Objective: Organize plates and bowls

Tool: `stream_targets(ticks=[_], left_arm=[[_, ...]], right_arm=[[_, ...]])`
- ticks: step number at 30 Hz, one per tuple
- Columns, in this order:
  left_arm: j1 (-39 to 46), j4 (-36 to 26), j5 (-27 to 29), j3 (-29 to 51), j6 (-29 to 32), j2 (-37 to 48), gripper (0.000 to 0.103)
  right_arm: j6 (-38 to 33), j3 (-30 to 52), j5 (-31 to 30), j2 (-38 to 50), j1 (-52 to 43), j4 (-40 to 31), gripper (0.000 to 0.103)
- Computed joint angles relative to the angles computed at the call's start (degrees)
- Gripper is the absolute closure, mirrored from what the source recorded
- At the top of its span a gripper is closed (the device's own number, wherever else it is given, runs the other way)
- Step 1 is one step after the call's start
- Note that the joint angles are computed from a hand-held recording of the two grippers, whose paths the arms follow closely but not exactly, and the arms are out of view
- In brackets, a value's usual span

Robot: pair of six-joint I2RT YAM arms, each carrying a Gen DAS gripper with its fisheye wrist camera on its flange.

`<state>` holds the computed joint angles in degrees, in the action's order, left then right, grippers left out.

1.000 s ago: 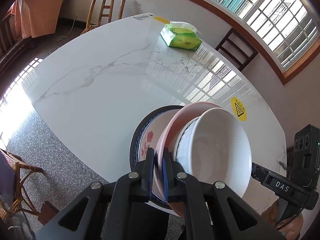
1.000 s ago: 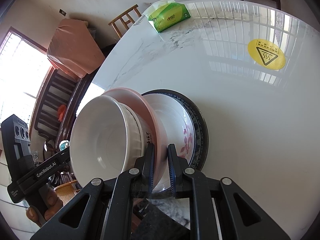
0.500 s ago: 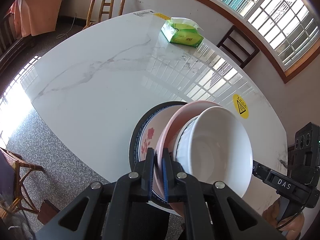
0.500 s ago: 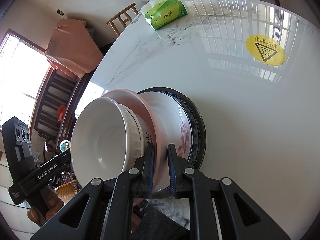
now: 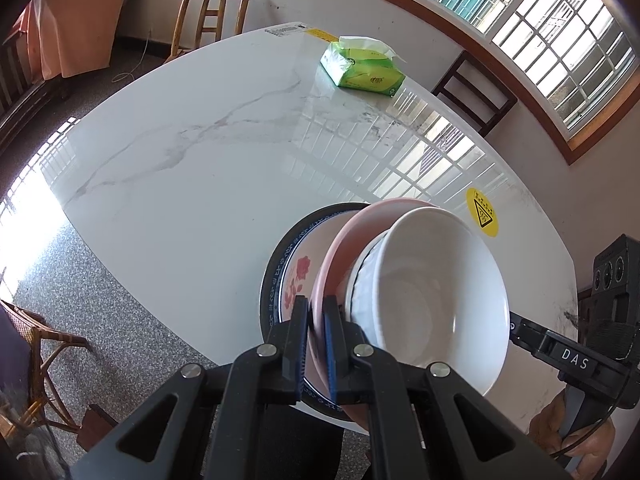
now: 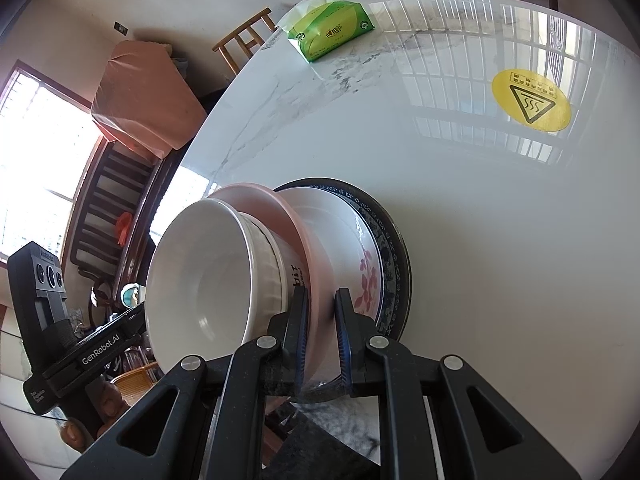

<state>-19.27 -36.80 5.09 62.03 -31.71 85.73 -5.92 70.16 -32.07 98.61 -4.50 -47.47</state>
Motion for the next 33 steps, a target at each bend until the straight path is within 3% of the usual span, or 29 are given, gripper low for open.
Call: stream_targets(ticks=[11, 17, 22, 27, 33], left_arm=[[-1.5, 4.5, -3.1, -4.0, -0.1, -2.9, 0.093], [-2.6, 6.8, -6.7, -6.3, 0.2, -4.9, 0.082], [-3.6, 9.4, -9.1, -9.2, 0.4, -8.9, 0.081], [-7.7, 9.8, -15.6, -10.9, 0.5, -13.2, 0.081], [-14.9, 11.2, -25.8, -12.7, 0.3, -17.4, 0.081]], right_arm=[[0.6, -1.9, 0.3, -1.3, 0.2, 3.1, 0.088], [1.0, -4.6, 0.9, -3.4, 0.4, 6.4, 0.087], [0.8, -7.0, 1.2, -5.9, -0.3, 8.8, 0.079], [0.9, -9.1, -1.5, -8.6, -2.3, 10.1, 0.070], [-0.2, -15.9, -3.7, -15.9, -5.2, 15.0, 0.066]])
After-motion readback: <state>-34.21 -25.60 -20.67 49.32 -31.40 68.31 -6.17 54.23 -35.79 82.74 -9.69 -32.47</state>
